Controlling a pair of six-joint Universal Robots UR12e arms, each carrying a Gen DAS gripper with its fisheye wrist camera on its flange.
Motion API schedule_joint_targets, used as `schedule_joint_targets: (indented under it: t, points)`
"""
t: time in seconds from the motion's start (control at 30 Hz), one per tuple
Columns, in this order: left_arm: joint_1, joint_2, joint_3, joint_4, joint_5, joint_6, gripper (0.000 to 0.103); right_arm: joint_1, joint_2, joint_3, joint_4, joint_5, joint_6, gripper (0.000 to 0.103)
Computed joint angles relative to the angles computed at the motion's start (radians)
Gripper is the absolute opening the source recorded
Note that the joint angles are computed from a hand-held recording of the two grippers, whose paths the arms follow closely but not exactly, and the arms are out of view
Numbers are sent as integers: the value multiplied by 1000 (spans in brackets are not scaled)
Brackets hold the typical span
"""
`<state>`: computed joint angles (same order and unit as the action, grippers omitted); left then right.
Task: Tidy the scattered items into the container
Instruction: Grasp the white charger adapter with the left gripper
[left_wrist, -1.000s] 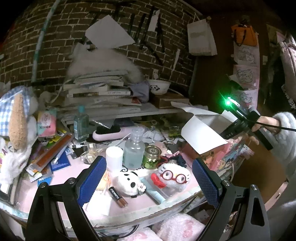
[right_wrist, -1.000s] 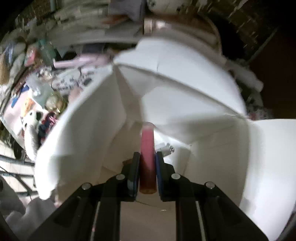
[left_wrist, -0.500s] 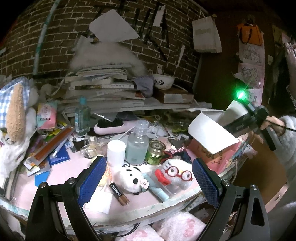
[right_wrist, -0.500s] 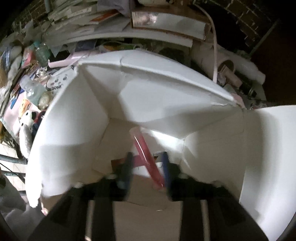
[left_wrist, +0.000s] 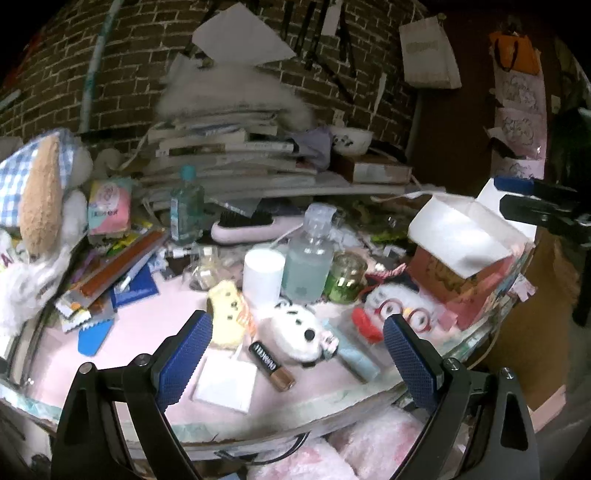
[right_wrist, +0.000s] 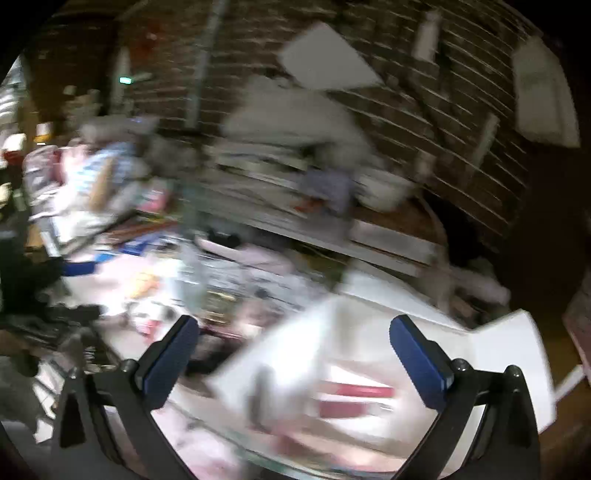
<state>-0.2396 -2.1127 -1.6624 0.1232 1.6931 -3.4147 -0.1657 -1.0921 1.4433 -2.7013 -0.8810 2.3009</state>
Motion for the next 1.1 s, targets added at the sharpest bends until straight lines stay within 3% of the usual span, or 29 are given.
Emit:
schedule_joint_targets:
  t: [0.13,0.2,0.3,0.37,0.47,0.57,0.63,0.7,0.87,0.93,1.1]
  points:
    - [-1,2,-10,-31,30,9,93,21,-15,56,-31,49,-6,103]
    - [0,4,-19,-43,47,14,92,31,-18,64,20,77,-16,103]
    - [1,7,-31,-51,70,11,91,40,-20,62,178,136,-52,103]
    - [5,8,-41,-41,64,13,83,44,-20,64,272,168,-77,103]
    - [8,10,-45,-64,61,37,67,46,-18,82,325,210,-84,103]
    - [11,5,-44,-81,59,49,65,46,-18,98,358,224,-103,103]
    - [15,1,-45,-76,44,44,63,45,-16,108,364,225,-101,103]
    - [18,-5,-41,-83,41,39,52,48,-12,119,331,206,-77,103]
    - [6,-18,-31,-78,92,88,46,48,0,117,321,189,-48,103]
    - [6,-19,-31,-73,86,97,36,47,1,121,300,187,-39,103]
    - [8,-17,-32,-79,76,93,36,41,5,137,237,213,9,103]
